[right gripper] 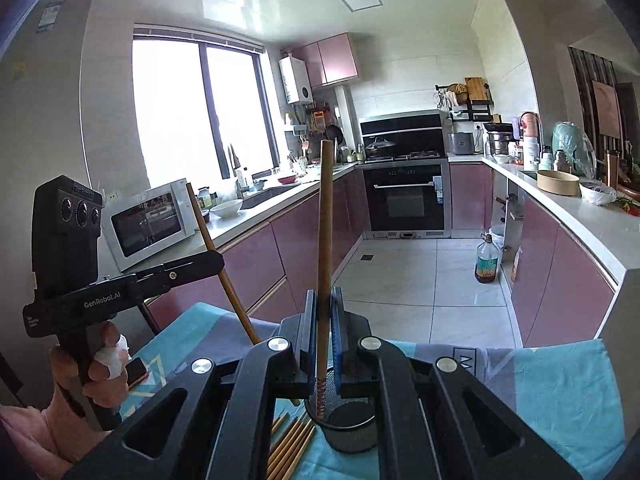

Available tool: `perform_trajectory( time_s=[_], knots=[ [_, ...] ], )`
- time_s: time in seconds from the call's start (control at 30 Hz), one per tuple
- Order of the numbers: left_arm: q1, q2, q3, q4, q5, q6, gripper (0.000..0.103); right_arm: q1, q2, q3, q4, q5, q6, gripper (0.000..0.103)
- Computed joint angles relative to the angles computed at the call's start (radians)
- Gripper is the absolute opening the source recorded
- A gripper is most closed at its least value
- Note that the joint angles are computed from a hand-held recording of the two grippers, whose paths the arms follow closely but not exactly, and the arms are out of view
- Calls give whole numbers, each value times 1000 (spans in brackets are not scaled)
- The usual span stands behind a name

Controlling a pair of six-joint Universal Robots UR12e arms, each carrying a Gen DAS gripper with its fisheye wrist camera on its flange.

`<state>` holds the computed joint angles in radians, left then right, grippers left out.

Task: Organize utensils
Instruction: 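Lift both held chopsticks upright and carry them over the black mesh holder, then open the left tool to drop its chopstick in the holder while the right tool releases its own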

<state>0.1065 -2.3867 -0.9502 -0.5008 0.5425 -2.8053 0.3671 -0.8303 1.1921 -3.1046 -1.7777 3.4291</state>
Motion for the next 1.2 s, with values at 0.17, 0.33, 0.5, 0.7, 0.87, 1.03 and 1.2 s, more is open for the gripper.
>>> perform_trajectory(
  time_s=[0.17, 0.33, 0.5, 0.7, 0.87, 1.03, 1.2],
  knots=[
    [-26, -27, 58, -72, 36, 29, 7, -10, 14, -23, 59, 5, 8, 5],
    [-52, -32, 77, -239, 100, 155, 7, -17, 34, -51, 168, 37, 24, 5],
    [-73, -59, 105, -358, 157, 244, 7, -25, 51, -84, 287, 78, 36, 5],
    [-87, -100, 137, -349, 205, 240, 8, -26, 80, -136, 391, 80, 48, 6],
    [-97, -132, 174, -349, 237, 232, 9, -30, 97, -163, 413, 72, 78, 7],
    [-96, -139, 168, -304, 258, 191, 27, -31, 98, -154, 381, 61, 113, 28],
    [-82, -114, 101, -216, 266, 162, 32, -29, 82, -115, 330, 54, 129, 28]
  ],
)
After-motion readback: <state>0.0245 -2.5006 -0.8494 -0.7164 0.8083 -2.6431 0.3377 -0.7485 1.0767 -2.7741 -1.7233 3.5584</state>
